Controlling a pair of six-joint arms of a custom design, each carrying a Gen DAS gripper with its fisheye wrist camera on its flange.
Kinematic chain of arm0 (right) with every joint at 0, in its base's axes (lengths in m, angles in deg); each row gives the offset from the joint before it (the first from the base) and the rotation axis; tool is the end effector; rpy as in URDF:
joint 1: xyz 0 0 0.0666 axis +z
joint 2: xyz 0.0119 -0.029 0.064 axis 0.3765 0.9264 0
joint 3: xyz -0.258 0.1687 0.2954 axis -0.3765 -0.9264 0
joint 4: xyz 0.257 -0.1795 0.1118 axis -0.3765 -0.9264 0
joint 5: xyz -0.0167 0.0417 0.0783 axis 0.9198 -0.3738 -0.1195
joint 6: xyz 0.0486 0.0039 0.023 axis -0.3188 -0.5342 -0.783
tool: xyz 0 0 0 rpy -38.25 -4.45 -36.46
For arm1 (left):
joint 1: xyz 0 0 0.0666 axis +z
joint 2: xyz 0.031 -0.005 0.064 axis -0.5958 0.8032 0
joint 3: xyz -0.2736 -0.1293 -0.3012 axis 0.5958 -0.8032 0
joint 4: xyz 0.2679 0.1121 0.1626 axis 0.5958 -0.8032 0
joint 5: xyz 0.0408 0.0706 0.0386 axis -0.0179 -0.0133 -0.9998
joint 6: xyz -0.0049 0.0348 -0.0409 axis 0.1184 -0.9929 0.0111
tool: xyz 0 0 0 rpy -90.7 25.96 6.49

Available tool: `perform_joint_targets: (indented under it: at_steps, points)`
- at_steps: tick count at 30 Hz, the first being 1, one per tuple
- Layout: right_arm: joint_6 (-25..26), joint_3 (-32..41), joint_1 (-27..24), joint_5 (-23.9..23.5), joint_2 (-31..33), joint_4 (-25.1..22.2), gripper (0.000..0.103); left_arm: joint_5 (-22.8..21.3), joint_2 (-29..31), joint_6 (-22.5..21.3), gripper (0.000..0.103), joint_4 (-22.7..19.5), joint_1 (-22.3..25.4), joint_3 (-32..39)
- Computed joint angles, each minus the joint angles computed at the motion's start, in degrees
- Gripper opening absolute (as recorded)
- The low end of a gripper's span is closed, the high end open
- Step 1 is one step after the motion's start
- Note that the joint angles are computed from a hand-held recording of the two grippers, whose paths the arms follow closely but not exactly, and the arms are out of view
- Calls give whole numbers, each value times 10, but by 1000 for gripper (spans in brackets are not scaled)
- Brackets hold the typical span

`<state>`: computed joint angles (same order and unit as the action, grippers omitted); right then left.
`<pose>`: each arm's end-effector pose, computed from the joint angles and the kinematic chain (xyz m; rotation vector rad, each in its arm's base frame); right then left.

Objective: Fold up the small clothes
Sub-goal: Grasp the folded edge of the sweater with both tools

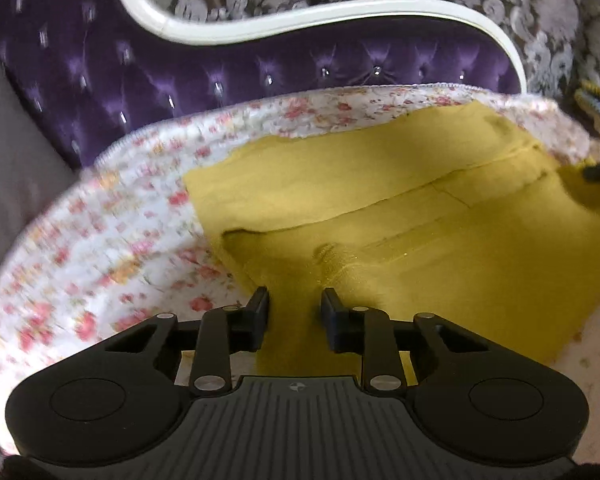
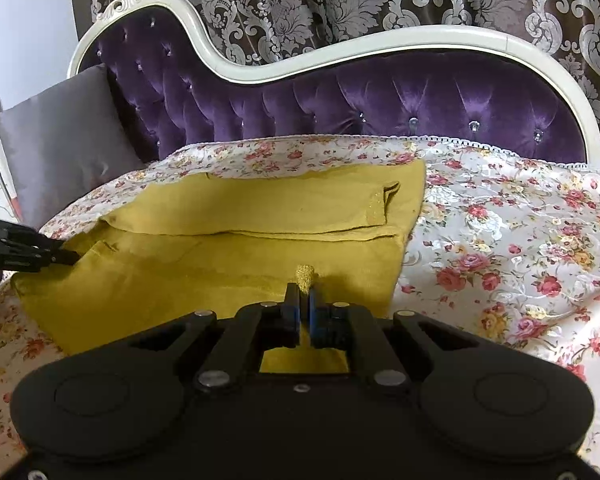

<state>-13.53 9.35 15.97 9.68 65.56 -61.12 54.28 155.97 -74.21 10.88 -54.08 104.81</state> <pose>0.5144 -0.0389 0.2770 -0.2536 2.1014 0.4207 0.5307 -0.1641 0.3362 0.4745 2.2421 0.0426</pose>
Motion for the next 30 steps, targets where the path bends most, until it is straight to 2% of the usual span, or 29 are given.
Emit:
perform_joint_targets:
  at_steps: [5,8,10,13,15,18,20,23,25,27,30]
  points:
    - [2,1,2,1,2,-7,11,-41,0,-69,28,17,-18,-12]
    - [3,0,3,-2,2,-10,11,-34,7,-109,28,16,-21,-7]
    - [4,3,2,-3,3,-15,12,-20,18,-99,29,-2,-15,12]
    - [1,8,2,-4,5,-21,13,15,36,-57,30,-42,1,49]
    - [2,13,3,1,8,-27,14,31,46,-30,37,-66,10,71]
    - [6,21,6,8,12,-38,18,55,56,5,39,-92,20,91]
    - [6,27,7,14,15,-45,18,63,54,16,37,-84,22,85]
    - [7,35,7,16,21,-55,19,84,45,6,11,-63,20,66]
    - [9,42,8,19,24,-68,19,68,37,-8,10,-41,13,49]
    - [14,43,8,19,24,-71,12,57,29,-13,8,-13,9,32]
    - [3,32,6,6,14,-51,11,39,7,9,8,54,7,-3]
